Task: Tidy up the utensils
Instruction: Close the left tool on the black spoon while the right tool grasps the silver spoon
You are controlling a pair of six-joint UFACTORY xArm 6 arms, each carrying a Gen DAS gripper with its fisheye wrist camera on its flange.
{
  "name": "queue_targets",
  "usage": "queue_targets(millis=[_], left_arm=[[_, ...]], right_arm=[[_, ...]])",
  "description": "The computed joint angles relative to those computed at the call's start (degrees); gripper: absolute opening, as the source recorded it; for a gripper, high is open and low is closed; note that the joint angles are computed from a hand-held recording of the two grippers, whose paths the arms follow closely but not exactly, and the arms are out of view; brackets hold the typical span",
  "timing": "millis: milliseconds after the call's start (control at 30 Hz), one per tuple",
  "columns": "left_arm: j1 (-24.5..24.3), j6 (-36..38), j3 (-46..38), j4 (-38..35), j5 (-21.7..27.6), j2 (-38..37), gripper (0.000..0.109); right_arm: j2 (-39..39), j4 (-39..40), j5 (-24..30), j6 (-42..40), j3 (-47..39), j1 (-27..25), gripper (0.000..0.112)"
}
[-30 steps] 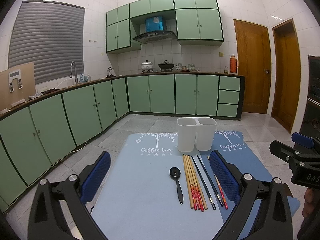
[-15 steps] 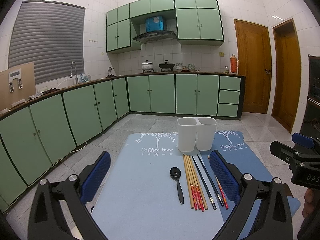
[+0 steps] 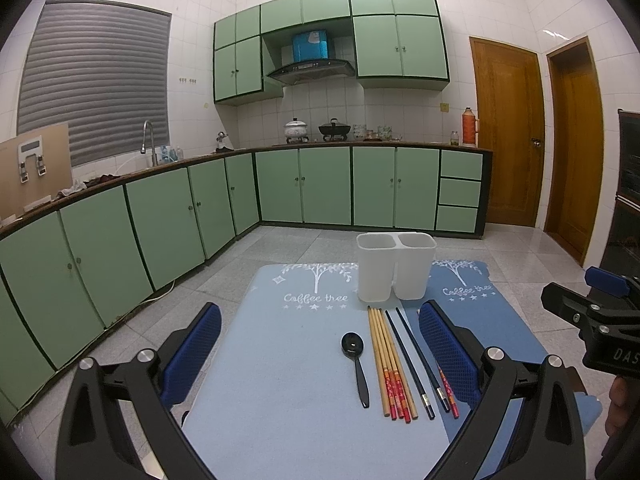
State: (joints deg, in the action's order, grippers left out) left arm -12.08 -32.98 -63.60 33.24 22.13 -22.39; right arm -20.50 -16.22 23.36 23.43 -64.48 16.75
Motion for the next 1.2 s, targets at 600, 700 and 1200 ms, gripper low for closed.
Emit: queue_targets(millis=[600, 700, 1200], left_arm=[[3.56, 15.75, -11.73, -13.31, 7.9, 18.38, 0.097], [3.34, 17.46, -15.65, -15.59, 9.72, 23.16, 0.097], [1.94, 21.51, -32.59, -21.89, 18.98, 39.9, 0.096]], right_arm=[[19.33, 13.55, 11.83, -11.14, -13.32, -4.29, 0.097], [24.46, 16.43, 15.19, -13.41, -18.16, -4.95, 0.092], [42.24, 22.92, 28.72, -19.38, -38.27, -5.93, 0.057]])
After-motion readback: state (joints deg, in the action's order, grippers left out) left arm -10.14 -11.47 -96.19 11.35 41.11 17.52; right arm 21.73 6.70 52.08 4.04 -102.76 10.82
